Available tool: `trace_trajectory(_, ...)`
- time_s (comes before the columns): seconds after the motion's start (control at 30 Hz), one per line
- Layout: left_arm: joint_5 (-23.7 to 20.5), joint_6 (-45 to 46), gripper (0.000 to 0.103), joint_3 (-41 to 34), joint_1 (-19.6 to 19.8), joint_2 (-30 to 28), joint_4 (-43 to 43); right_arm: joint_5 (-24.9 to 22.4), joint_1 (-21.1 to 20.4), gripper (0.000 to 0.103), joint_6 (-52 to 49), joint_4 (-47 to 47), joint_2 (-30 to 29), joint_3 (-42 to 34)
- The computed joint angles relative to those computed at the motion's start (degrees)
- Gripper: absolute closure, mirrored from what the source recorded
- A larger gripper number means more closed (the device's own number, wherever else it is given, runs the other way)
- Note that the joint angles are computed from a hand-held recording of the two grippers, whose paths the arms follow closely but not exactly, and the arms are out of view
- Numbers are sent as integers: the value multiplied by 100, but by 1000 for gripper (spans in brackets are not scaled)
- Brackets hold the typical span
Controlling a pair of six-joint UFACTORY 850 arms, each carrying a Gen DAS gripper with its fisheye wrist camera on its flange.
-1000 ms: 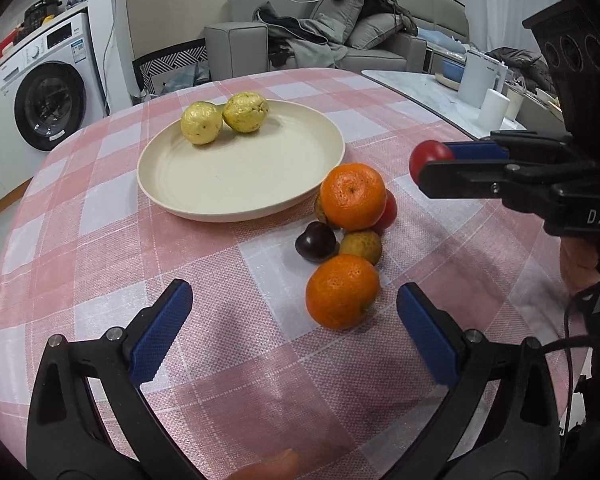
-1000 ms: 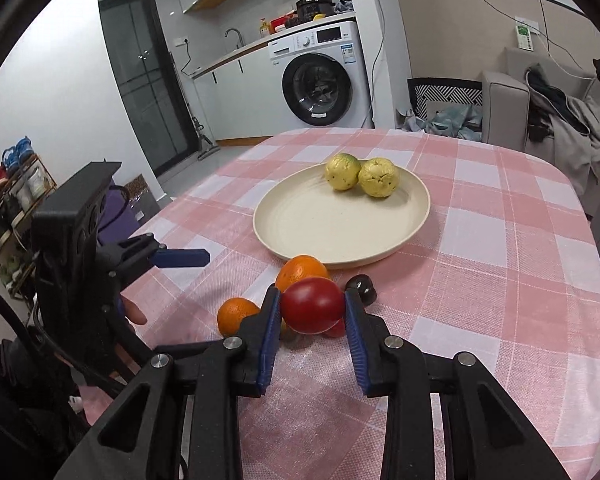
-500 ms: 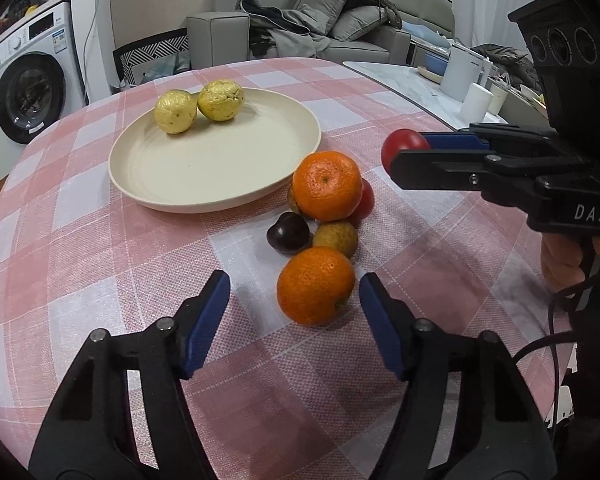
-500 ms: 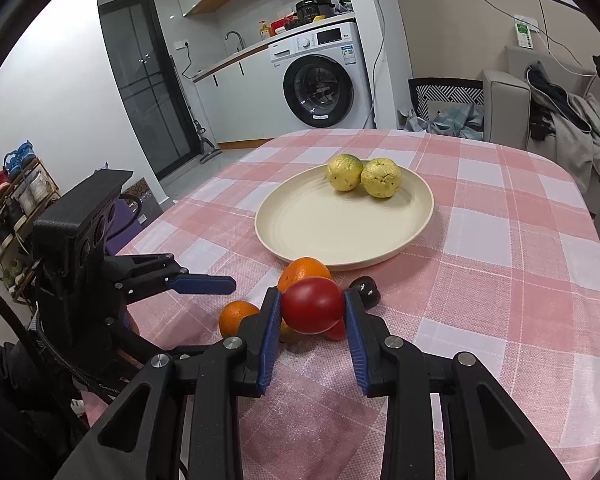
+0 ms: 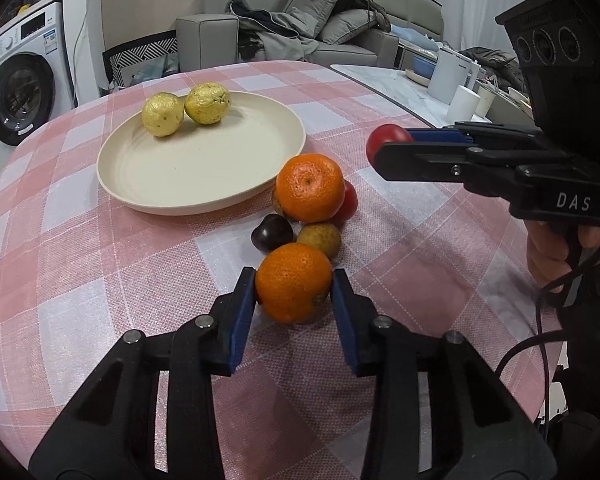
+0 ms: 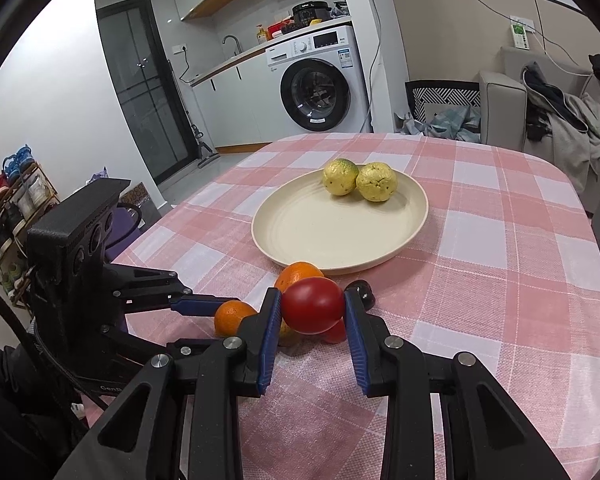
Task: Organize fruits
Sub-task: 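Grasp a mandarin orange with the left tool while the right tool holds the tomato, then lower the orange and tomato onto the plate and open both tools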
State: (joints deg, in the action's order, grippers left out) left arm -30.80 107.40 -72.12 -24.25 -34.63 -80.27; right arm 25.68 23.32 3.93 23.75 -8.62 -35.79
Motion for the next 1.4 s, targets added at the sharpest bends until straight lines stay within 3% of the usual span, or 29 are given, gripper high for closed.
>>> trace_trajectory(0.7, -563, 1045, 69, 220, 379, 254, -1626, 357, 2, 71, -385, 942, -79, 7)
trace_trajectory(1.2, -209, 1376, 69, -34, 365, 140, -2302, 558, 141, 71, -1012, 1715, -239, -258)
trace_trajectory(1.4, -128, 1043, 69, -386, 348, -61, -2171, 561, -16, 71, -583, 1284, -319, -394)
